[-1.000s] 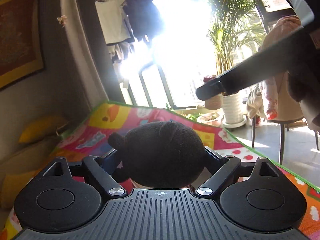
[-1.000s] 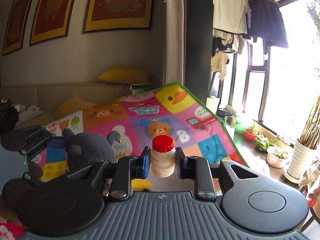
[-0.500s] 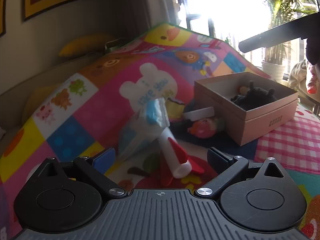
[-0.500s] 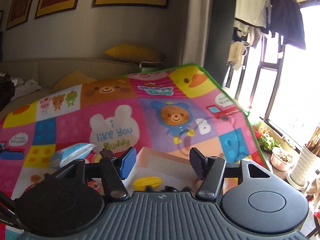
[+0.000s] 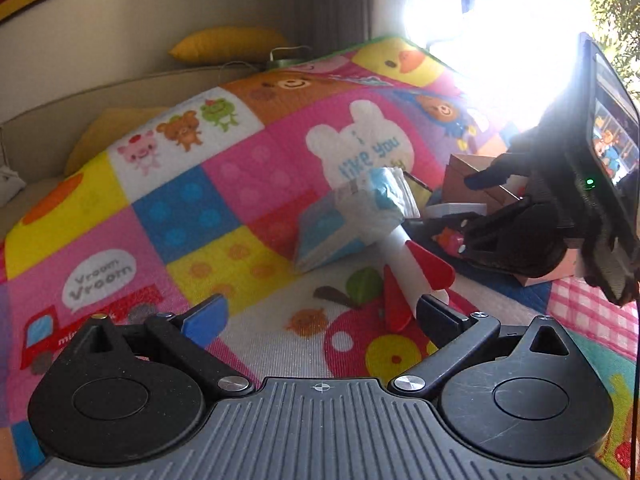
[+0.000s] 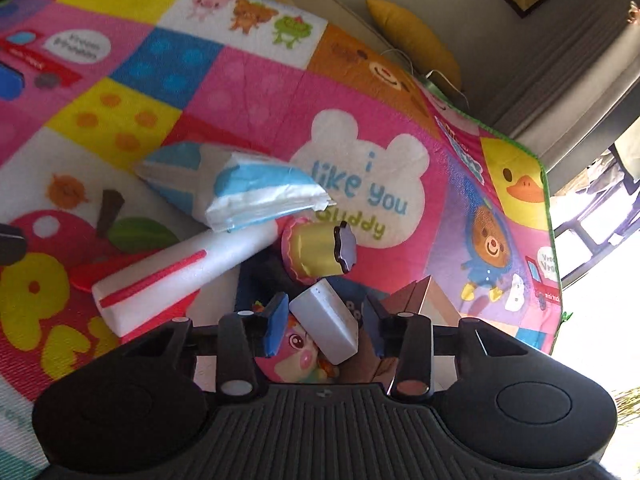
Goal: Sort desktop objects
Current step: 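Grasp the yellow pudding toy with the star lid using the right gripper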
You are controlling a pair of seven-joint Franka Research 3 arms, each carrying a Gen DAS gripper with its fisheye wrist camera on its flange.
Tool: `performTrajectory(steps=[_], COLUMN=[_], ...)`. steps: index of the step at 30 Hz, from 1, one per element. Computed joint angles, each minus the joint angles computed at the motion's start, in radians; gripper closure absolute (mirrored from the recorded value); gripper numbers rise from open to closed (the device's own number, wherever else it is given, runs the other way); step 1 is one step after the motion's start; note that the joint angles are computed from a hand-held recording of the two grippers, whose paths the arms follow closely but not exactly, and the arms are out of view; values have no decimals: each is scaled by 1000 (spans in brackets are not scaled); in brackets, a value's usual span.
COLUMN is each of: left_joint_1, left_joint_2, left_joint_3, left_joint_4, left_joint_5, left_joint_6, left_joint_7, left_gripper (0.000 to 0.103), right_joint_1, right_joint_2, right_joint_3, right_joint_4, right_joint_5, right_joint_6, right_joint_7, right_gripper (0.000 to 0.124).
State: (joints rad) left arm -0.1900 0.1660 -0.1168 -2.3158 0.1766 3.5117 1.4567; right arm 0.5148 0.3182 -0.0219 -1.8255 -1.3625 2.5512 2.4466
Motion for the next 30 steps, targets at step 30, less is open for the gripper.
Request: performTrajectory(steps=[30], left_joint_1=[78], left_joint_2=[29], left_joint_3=[-64], left_joint_4=[17], left_joint_5=[114], left_joint_6=[33], left_joint_7=[-121], left_gripper=[0], right_joint_1=[-138], right_joint_2=[-53], right_joint_3=[85], right_joint_4=[-3], right_joint_5=[216], right_joint_6=[161], right_joint_7=[11], right_gripper=[97])
